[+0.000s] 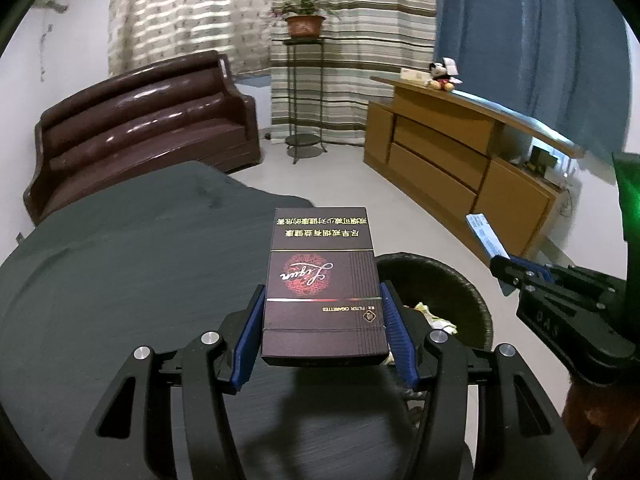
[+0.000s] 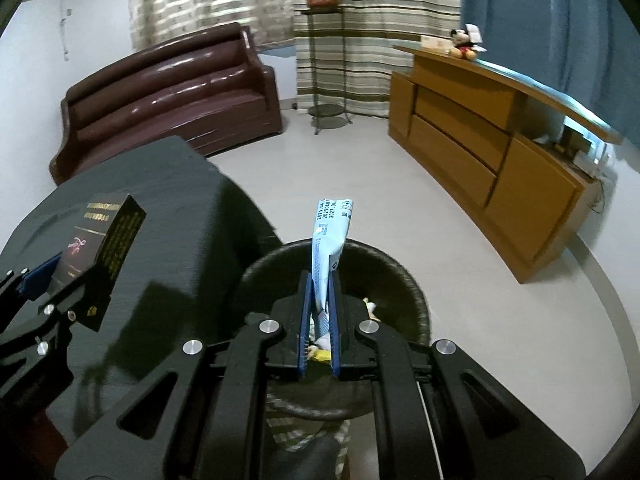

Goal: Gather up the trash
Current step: 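Carry the dark box and blue-white packet over the wastebasket, then open both grippers to drop the box and packet into the wastebasket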

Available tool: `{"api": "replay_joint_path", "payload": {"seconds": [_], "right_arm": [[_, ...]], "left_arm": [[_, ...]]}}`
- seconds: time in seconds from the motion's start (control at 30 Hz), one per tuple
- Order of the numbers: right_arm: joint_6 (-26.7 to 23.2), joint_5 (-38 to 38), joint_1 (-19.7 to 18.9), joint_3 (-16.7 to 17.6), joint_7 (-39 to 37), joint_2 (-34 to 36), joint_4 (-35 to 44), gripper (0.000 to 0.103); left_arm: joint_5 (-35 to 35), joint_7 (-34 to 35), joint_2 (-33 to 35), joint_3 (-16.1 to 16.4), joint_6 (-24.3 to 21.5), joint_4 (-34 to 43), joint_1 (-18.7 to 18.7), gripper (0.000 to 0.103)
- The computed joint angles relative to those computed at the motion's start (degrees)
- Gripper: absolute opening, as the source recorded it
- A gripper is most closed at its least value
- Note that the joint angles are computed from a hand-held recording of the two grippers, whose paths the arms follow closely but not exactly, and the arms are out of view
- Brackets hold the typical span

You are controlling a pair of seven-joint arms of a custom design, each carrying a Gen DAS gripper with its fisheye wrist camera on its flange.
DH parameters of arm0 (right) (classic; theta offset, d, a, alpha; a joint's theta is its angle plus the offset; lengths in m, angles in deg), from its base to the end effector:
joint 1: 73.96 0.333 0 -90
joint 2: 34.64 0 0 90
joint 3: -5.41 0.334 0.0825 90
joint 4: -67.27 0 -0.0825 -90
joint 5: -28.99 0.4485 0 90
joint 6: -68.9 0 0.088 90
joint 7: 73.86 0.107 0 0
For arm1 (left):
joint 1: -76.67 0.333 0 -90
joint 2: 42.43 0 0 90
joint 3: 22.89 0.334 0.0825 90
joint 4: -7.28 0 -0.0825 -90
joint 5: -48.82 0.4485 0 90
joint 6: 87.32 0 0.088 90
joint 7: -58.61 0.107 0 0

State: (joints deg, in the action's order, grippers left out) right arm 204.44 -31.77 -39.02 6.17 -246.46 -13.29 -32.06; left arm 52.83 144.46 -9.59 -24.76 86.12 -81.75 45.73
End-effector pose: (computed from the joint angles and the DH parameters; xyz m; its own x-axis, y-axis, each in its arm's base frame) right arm 0.6092 0.4236 0.3806 -0.3522 -0.9350 -0.0423 -0.6083 0.2630 -0.7489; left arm 0.6837 -0.4405 0.4047 -0.5306 -0.8475 0.0150 -0.5328 0.3197 -0.7835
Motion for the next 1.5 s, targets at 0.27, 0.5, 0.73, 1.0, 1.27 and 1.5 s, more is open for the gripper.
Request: {"api": "replay_joint_path", "payload": {"seconds": [0.27,0.5,0.73,1.0,1.27,1.5], "right_arm": [[0.32,-1.04,-0.84,-0.24,2.84,-1.07,-2.01,0.008],[1.36,-1.23,-1.82,-0.35,3.67,-1.2,-2.8,0.008],[2.44,-1.72,-2.7,-0.83,5.93,-1.09,-3.42,0.018],[3.02,-1.47,-3.38,-0.81,7.75,-1.22,-4.22,0.036],[2.36,-0.98,-3.21,-0.89,8.16,-1.03,-3.97,0.043],[2.06,-1.14,-2.99,-0.81,8.38,-0.9,-3.82,0.05]], "left_arm": [[0.87,0.55,3.07,-0.21,-1.57,4.07,-1.26,0.055],[2.04,-0.65,5.88,0.45,-3.98,8.03,-2.49,0.055],[2.29,0.05,8.59,-1.19,-5.71,11.93,-1.95,0.055],[3.83,-2.38,9.41,0.32,-6.92,12.85,-3.03,0.07],[4.5,-3.61,9.15,0.22,-7.6,12.85,-2.85,0.071],[4.92,-4.46,8.59,0.23,-7.03,12.34,-2.63,0.073]]}}
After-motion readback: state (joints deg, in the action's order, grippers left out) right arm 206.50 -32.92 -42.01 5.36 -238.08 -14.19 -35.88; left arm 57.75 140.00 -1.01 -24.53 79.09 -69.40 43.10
